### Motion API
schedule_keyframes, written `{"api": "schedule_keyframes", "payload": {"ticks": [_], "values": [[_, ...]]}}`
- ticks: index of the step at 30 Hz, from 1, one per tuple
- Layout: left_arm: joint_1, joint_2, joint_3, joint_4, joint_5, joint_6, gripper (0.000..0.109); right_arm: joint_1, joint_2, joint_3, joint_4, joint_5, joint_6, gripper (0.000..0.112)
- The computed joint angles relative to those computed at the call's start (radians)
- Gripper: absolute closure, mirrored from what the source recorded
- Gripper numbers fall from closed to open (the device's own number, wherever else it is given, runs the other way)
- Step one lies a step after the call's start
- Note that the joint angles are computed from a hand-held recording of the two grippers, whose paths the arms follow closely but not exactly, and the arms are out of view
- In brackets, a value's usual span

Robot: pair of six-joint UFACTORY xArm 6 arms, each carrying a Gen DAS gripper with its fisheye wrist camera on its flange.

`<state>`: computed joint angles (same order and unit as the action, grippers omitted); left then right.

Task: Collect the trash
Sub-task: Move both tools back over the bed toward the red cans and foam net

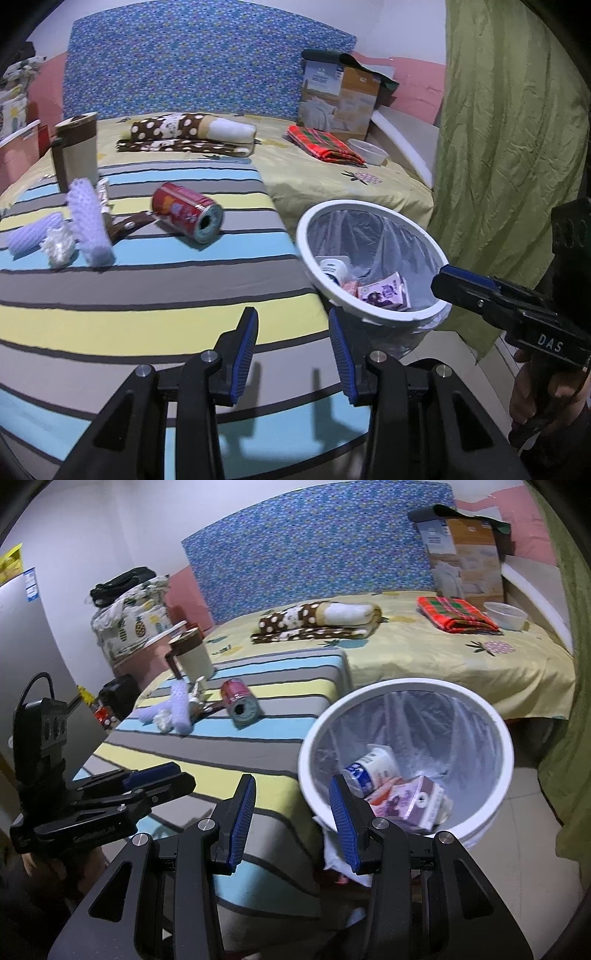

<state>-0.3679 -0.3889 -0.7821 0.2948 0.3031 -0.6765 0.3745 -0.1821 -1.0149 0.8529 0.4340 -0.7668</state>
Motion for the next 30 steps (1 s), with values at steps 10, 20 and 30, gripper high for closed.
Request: {"api": "schedule_keyframes", "payload": {"ticks": [10,20,30], "values": [[0.051,-0.085,0.067,0.075,0.042,-0.1,0.067,0.03,0.014,-0.018,-0.003,0.023,-0.022,0.069],[0.102,-0.134,0.102,0.107,0.073,-0.15,0.067,0.063,0.058,-0.066,-0.029,0.028,-0.046,0.069],[0.15,-0.158,0.119,0.124,0.094,-0.178,0.067,0.074,0.11,-0.131,-0.027,0.059,-0.063,0.064]]}}
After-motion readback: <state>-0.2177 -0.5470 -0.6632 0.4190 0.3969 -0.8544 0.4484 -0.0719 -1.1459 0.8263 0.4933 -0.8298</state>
